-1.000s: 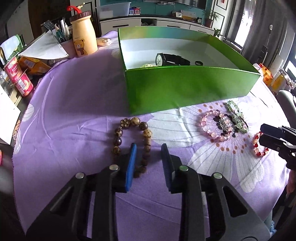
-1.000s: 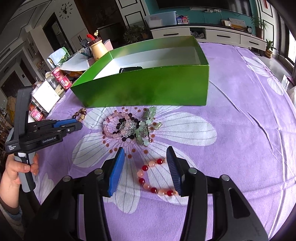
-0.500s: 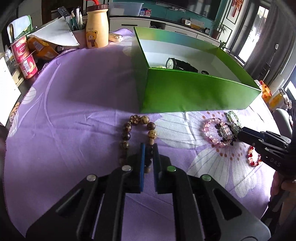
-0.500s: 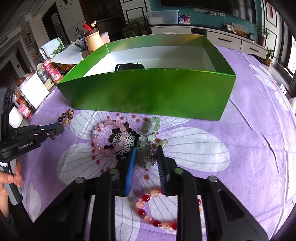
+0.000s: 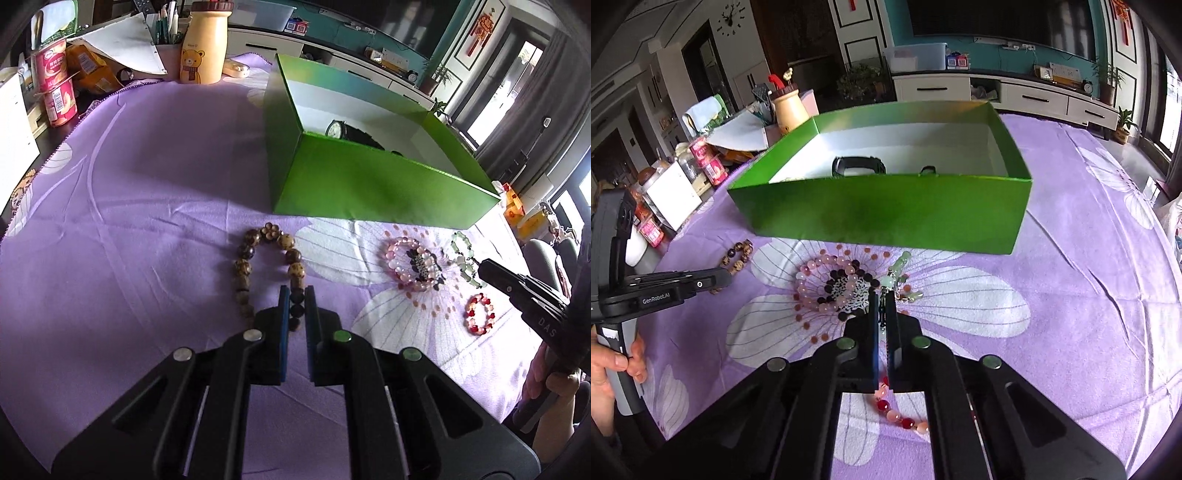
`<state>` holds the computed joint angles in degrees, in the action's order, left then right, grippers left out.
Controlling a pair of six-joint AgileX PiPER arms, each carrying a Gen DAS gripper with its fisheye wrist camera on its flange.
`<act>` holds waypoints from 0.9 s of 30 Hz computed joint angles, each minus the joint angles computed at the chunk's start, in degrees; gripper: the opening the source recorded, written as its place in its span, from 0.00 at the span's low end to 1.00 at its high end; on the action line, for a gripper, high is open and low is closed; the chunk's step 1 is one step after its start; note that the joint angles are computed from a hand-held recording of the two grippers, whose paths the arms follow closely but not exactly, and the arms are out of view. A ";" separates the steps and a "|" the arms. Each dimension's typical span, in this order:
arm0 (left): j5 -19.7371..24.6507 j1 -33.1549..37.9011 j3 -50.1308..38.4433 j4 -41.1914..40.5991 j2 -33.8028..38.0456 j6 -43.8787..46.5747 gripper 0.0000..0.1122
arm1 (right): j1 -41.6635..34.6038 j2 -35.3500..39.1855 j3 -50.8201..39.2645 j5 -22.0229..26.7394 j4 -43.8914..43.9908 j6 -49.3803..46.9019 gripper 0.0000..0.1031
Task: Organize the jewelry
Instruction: 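Close the left tool on the brown bead bracelet while the right tool grasps the green jade pendant, then carry the brown bracelet and jade pendant into the green box and open both tools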
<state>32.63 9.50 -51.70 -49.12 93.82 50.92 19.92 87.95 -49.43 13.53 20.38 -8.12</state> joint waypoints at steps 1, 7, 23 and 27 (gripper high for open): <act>0.28 0.30 0.16 -0.46 -0.63 0.38 0.07 | -0.45 -0.94 0.49 -0.03 1.77 -1.49 0.03; 5.30 3.14 -0.59 -4.65 -2.46 2.73 0.07 | -1.76 -3.11 1.59 0.32 6.65 -5.43 0.03; 15.01 6.93 -4.21 -9.44 -7.13 1.49 0.07 | -2.08 -7.64 1.37 1.20 13.60 -12.01 0.03; 15.84 6.07 -5.47 -9.09 -7.82 0.06 0.07 | -2.56 -8.47 0.91 1.95 13.70 -12.55 0.03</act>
